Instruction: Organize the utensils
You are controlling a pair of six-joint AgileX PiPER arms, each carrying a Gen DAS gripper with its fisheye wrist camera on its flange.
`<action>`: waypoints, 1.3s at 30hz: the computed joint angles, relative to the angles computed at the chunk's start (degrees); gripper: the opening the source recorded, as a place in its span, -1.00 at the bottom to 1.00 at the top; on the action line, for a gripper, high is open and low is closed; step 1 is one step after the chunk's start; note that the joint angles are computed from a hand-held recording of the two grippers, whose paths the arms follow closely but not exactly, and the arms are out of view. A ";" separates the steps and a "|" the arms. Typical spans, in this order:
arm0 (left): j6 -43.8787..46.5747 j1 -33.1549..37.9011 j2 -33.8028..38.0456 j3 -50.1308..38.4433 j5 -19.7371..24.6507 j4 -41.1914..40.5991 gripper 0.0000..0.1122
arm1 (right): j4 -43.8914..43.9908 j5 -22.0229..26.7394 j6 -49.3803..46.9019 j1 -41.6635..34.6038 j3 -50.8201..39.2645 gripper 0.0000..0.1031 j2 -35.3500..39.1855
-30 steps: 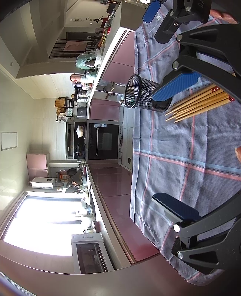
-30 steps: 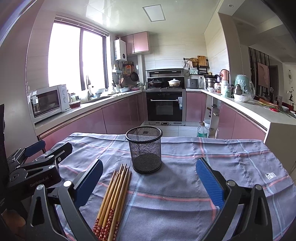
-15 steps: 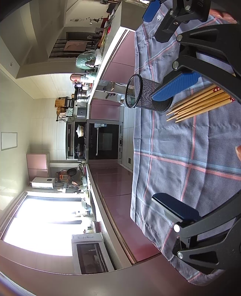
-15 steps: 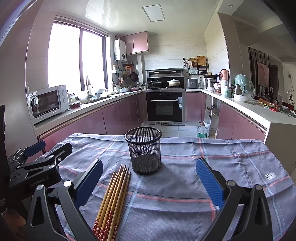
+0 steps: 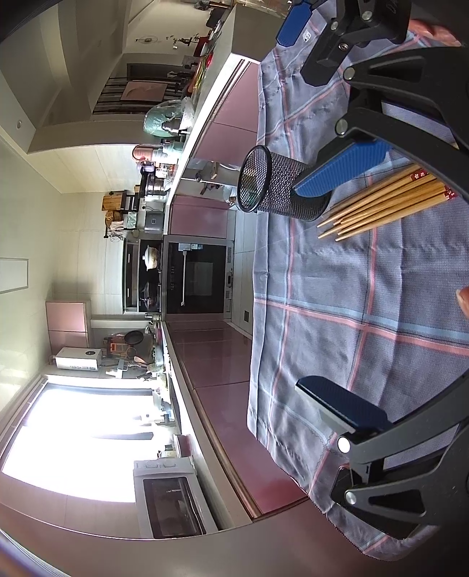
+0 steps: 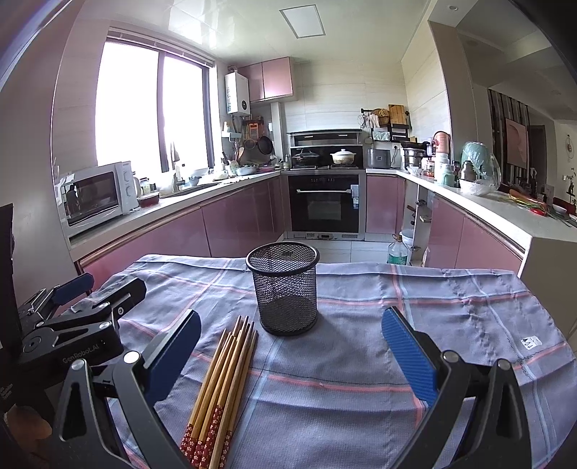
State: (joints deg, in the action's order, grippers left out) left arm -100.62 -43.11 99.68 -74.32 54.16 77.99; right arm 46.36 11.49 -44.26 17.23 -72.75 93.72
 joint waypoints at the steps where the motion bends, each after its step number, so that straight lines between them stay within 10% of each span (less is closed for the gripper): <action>1: 0.03 0.15 -0.02 0.02 -0.28 -0.19 0.74 | -0.08 0.15 -0.03 0.07 -0.13 0.88 0.12; 9: 1.07 1.49 0.37 -0.53 -2.26 -1.91 0.74 | -1.93 3.11 1.39 -0.24 -2.06 0.88 1.66; 14: 3.72 2.52 0.82 -1.11 -3.65 -3.91 0.74 | -8.26 13.50 7.48 -1.40 -8.97 0.83 6.36; 28: 24.24 10.72 2.23 -1.89 -18.11 -23.15 0.24 | -16.04 39.82 16.06 -0.56 -30.16 -0.46 22.15; 39: 30.33 11.04 4.40 -2.76 -20.86 -27.94 0.23 | -20.53 51.96 21.26 0.44 -45.63 -0.57 31.19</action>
State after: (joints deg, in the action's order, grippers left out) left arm -70.29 -32.07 104.08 -77.08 33.29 50.05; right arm 25.83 63.45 -23.00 17.68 -118.38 124.91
